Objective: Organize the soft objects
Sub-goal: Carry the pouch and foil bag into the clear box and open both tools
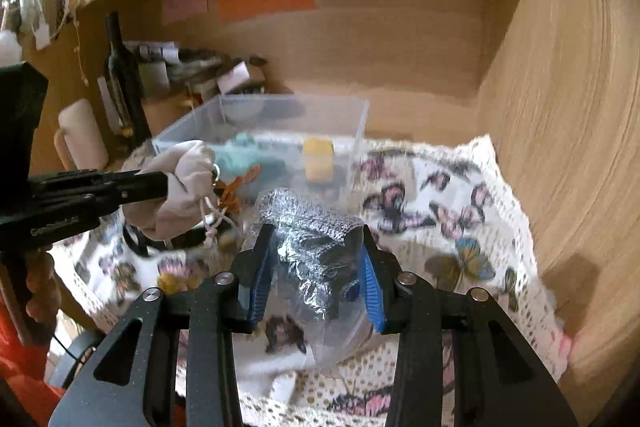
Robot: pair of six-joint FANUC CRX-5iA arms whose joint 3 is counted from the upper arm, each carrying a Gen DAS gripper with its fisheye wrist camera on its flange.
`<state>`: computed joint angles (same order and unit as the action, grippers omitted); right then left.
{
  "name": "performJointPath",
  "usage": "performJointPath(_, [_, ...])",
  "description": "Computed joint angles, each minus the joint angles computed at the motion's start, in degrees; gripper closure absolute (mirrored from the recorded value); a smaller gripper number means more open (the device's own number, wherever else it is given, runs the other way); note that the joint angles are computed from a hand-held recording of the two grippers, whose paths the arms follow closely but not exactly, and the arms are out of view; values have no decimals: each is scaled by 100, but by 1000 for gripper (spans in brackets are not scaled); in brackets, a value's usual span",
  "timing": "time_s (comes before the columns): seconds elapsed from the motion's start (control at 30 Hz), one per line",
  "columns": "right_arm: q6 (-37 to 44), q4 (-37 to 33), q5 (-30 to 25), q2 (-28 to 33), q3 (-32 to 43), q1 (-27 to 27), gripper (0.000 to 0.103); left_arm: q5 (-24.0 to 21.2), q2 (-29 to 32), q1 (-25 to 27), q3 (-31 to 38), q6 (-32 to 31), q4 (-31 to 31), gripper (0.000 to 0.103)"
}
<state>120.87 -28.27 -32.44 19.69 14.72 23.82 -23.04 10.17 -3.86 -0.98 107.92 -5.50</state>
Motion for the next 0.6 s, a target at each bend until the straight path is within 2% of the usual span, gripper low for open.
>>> performJointPath(0.13, [149,-214,132,34,173,-20,67,-80,-65,-27,270,694,-758,92])
performJointPath(0.37, [343,-483,282,220,585,10,67,33,-85,218,481,1055,-1034,92])
performJointPath(0.47, [380,-540,270,323,781,52,67,-89,-7,277,692,1351,-1340,92])
performJointPath(0.6, [392,-592,133,519,1120,120,67,-275,191,423,919,1264,-1232,92])
